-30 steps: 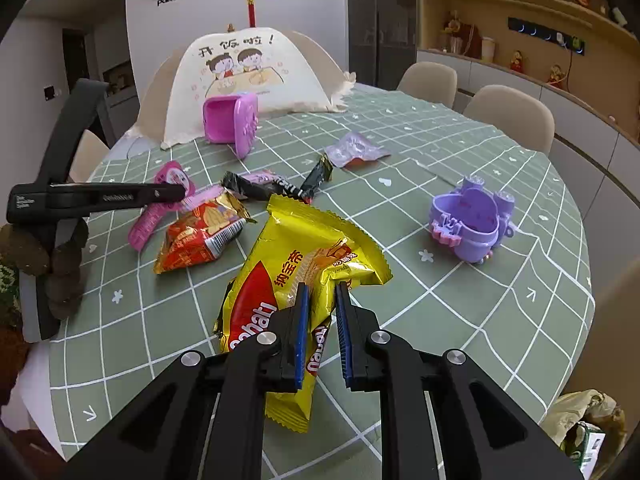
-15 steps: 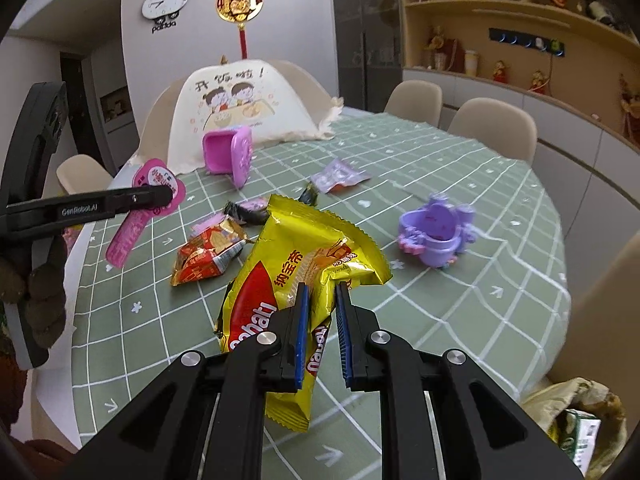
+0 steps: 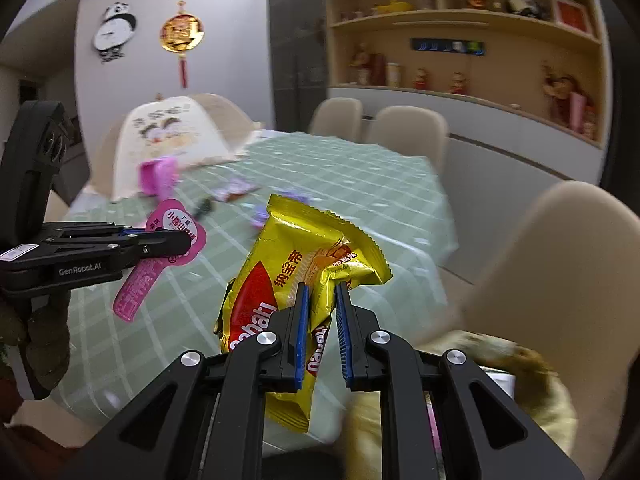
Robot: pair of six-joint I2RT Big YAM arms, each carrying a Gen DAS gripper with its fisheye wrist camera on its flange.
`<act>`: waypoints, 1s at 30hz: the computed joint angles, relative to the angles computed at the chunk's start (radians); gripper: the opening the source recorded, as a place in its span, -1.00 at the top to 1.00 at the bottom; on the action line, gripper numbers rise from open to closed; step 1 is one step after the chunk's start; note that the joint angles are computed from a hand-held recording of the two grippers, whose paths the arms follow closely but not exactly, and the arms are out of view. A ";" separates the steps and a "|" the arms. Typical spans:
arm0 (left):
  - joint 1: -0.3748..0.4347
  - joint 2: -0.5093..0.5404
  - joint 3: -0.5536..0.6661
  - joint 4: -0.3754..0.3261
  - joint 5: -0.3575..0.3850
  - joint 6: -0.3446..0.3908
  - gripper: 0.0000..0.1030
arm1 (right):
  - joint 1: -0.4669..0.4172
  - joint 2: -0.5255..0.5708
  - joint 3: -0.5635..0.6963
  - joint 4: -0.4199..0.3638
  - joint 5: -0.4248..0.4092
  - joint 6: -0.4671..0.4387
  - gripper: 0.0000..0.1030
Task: Collect trash
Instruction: 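Carry the candy stick and Nabati pack over the yellow trash bag with both tools, then release the candy stick and Nabati pack into the trash bag with both tools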
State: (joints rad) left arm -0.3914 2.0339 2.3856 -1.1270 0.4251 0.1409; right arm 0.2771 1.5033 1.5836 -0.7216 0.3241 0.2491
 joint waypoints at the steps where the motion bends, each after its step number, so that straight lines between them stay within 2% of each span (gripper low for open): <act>1: -0.017 0.002 -0.003 0.004 0.009 -0.004 0.74 | -0.013 -0.021 -0.024 0.004 0.003 0.002 0.72; 3: -0.060 0.006 -0.017 0.016 0.026 -0.014 0.74 | -0.047 -0.067 -0.081 0.015 0.003 0.017 0.72; 7: -0.127 0.052 0.022 -0.021 0.047 -0.010 0.74 | -0.117 -0.144 -0.190 0.014 0.005 0.054 0.72; 11: -0.182 0.155 0.153 -0.133 0.067 -0.013 0.74 | -0.165 -0.197 -0.270 0.006 0.025 0.076 0.72; 18: -0.233 0.294 0.336 -0.260 0.059 0.019 0.74 | -0.225 -0.275 -0.387 -0.001 0.028 0.120 0.72; 21: -0.262 0.316 0.353 -0.262 0.046 0.025 0.74 | -0.235 -0.281 -0.401 -0.004 0.023 0.128 0.72; 23: -0.269 0.353 0.420 -0.296 0.045 0.031 0.74 | -0.237 -0.283 -0.408 -0.006 0.023 0.128 0.72; 25: -0.274 0.365 0.441 -0.301 0.041 0.032 0.73 | -0.240 -0.286 -0.414 -0.006 0.022 0.131 0.72; 26: -0.276 0.373 0.453 -0.301 0.040 0.028 0.70 | -0.243 -0.286 -0.416 -0.007 0.019 0.133 0.72; 28: -0.278 0.372 0.449 -0.294 0.039 0.019 0.37 | -0.246 -0.283 -0.417 -0.004 0.013 0.138 0.72; 30: -0.277 0.385 0.476 -0.302 0.037 0.013 0.28 | -0.248 -0.279 -0.417 -0.002 0.006 0.138 0.72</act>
State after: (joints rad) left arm -0.6682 2.4190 2.8617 -1.4291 0.4623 0.1542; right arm 0.0292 1.2246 1.1662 -0.7240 0.3297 0.3872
